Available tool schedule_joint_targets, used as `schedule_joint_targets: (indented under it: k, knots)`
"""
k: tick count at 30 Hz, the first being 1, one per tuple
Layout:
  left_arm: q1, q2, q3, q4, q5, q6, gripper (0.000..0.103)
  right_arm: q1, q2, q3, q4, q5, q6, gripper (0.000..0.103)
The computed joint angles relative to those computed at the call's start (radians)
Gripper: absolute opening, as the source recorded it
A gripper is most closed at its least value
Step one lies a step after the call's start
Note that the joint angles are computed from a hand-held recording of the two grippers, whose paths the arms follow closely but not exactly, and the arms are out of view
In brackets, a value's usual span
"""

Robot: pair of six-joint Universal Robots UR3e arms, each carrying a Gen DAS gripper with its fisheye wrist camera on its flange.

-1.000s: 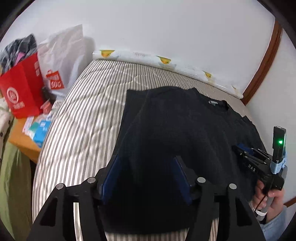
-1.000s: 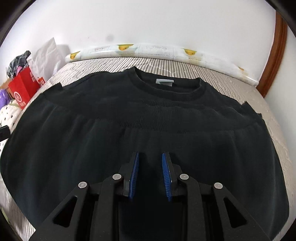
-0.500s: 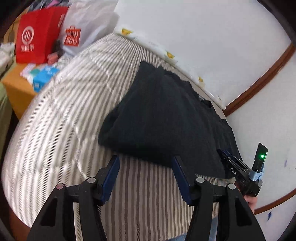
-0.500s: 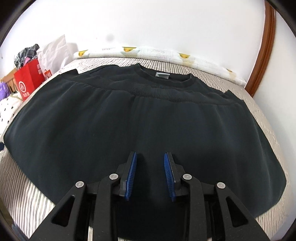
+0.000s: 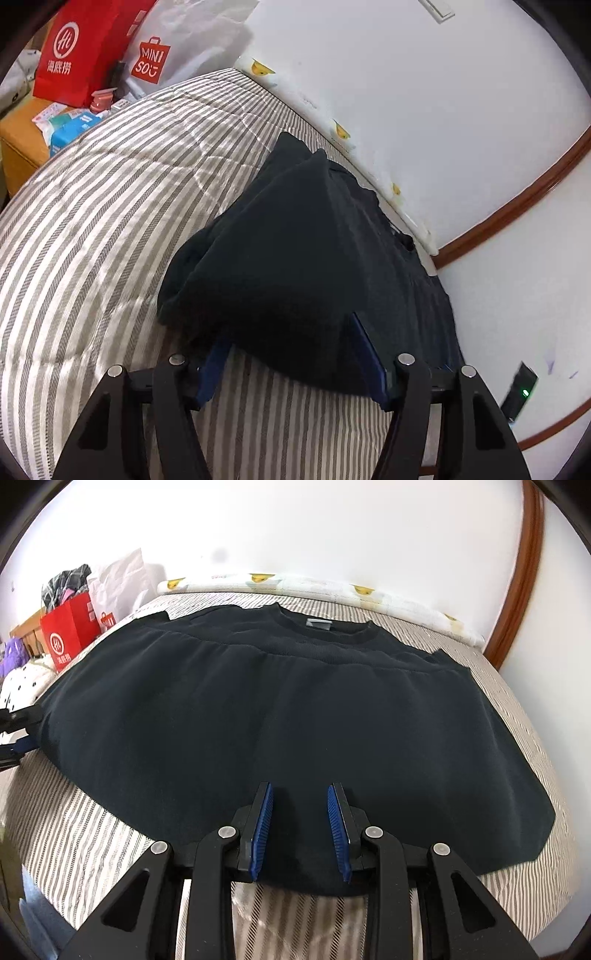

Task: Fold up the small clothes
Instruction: 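Grasp the sweatshirt side with the left gripper and fold it over the body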

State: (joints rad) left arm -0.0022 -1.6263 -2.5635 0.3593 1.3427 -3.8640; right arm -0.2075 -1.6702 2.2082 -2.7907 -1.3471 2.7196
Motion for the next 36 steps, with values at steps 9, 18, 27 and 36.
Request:
schedule_joint_targets:
  k: [9,18,27,36]
  knots:
    - [-0.227,0.011,0.285,-0.373,0.349,0.01,0.025,-0.105,-0.141,0.092,0.06,0.103,-0.077,0.031]
    - [-0.385,-0.03,0.633,-0.549,0.48,0.096,0.021,-0.302,-0.258,0.073,0.147,0.197,-0.135,0.031]
    - [-0.553,-0.371,1.192,-0.75,0.494,0.269,0.02,-0.509,-0.305,0.014,0.233,0.302,-0.196,0.031]
    - [-0.586,-0.657,1.503,-0.922,0.352,0.318,0.021,-0.549,-0.303,0.006,0.286,0.318,-0.222,0.032]
